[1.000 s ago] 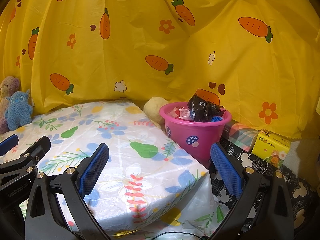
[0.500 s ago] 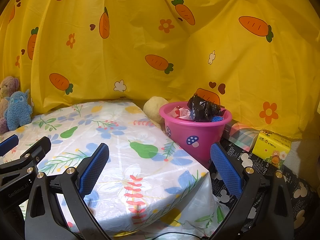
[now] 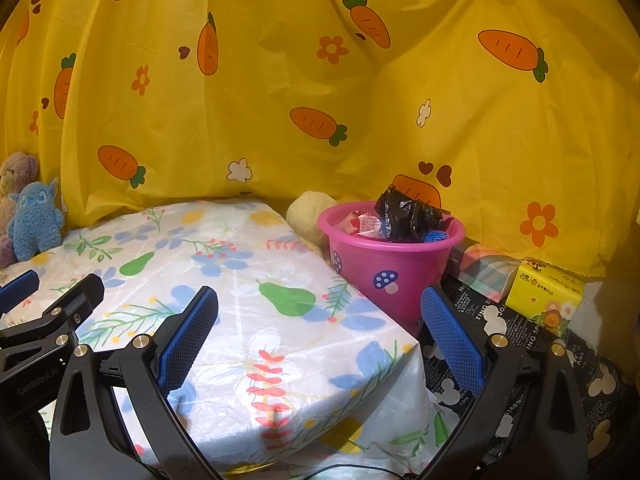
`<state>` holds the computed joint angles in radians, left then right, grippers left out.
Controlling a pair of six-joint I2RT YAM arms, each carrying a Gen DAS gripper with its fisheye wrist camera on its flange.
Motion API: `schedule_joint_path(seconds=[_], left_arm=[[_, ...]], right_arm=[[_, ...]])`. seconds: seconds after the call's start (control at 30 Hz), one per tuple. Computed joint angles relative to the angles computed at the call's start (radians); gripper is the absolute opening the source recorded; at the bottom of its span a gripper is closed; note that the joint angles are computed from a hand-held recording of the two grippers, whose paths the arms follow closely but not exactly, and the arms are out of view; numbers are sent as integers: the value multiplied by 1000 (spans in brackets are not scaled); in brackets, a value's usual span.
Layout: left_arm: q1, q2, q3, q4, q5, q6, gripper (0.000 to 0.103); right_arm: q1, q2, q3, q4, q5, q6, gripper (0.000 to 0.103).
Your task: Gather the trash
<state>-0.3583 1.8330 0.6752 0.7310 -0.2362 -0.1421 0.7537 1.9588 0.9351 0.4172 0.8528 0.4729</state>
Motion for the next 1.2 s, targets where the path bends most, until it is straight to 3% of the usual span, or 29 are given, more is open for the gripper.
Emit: schedule_joint_path(seconds=[0.6, 0.9, 1.2], left_arm=[[9, 15, 18, -14, 10, 11, 91], [16, 10, 15, -19, 21, 16, 81], [19, 2, 13, -21, 16, 19, 81]], right_arm=[[-2, 9, 6, 3, -4, 1, 97], [4, 12, 14, -5, 3, 6, 97], [10, 27, 21, -1, 5, 11, 97]])
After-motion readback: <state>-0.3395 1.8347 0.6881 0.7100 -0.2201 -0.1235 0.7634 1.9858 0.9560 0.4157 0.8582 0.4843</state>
